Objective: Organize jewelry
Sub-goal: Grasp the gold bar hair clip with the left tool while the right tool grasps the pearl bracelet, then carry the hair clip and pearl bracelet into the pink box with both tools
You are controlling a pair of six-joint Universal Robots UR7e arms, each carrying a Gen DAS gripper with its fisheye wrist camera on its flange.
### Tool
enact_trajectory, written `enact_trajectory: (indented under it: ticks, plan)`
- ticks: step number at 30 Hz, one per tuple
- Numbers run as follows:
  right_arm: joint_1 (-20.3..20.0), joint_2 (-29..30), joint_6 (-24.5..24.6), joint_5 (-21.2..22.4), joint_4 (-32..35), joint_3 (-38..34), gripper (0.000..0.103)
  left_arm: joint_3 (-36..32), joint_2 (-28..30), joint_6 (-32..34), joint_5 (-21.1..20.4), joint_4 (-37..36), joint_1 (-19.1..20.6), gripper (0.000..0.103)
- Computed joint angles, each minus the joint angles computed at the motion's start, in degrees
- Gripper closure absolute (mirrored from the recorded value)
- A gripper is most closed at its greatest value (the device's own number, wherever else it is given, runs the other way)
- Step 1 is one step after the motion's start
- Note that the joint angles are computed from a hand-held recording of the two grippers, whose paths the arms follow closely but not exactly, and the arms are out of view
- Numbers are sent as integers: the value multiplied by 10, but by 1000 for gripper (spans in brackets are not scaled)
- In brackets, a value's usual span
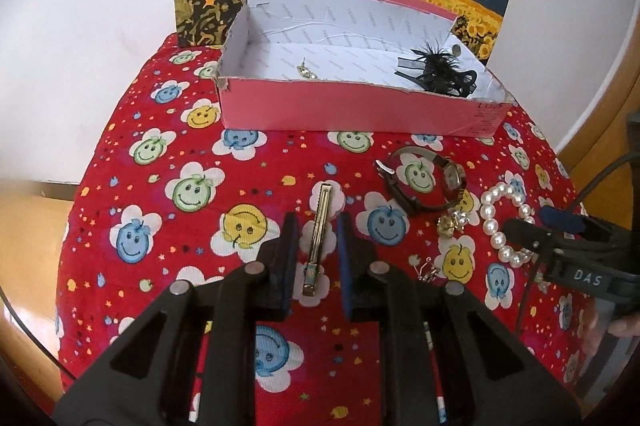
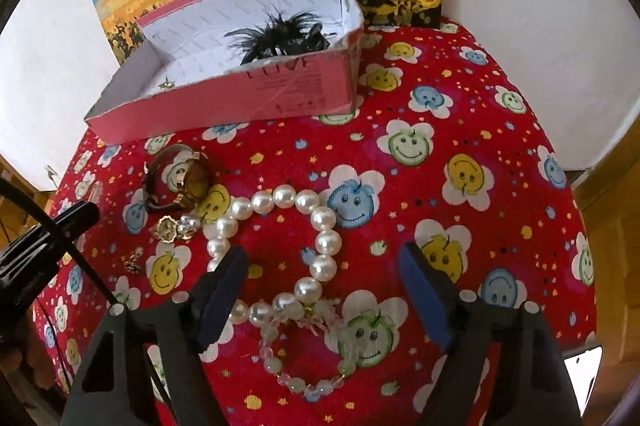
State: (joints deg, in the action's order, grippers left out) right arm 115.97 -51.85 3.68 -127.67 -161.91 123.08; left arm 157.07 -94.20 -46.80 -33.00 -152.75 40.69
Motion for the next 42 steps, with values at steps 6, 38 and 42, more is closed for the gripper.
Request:
enact_trajectory:
  ticks: [6, 38, 42]
  plan:
    - [14, 20, -10, -58, -40, 4, 56, 3, -4, -5, 1, -3, -3, 92]
    - [56, -19, -109, 23, -110, -33, 88, -56, -24, 82, 57, -17, -7, 92]
    - [61, -8, -128, 22, -110, -62, 88, -77, 22, 144, 57, -103, 25, 92]
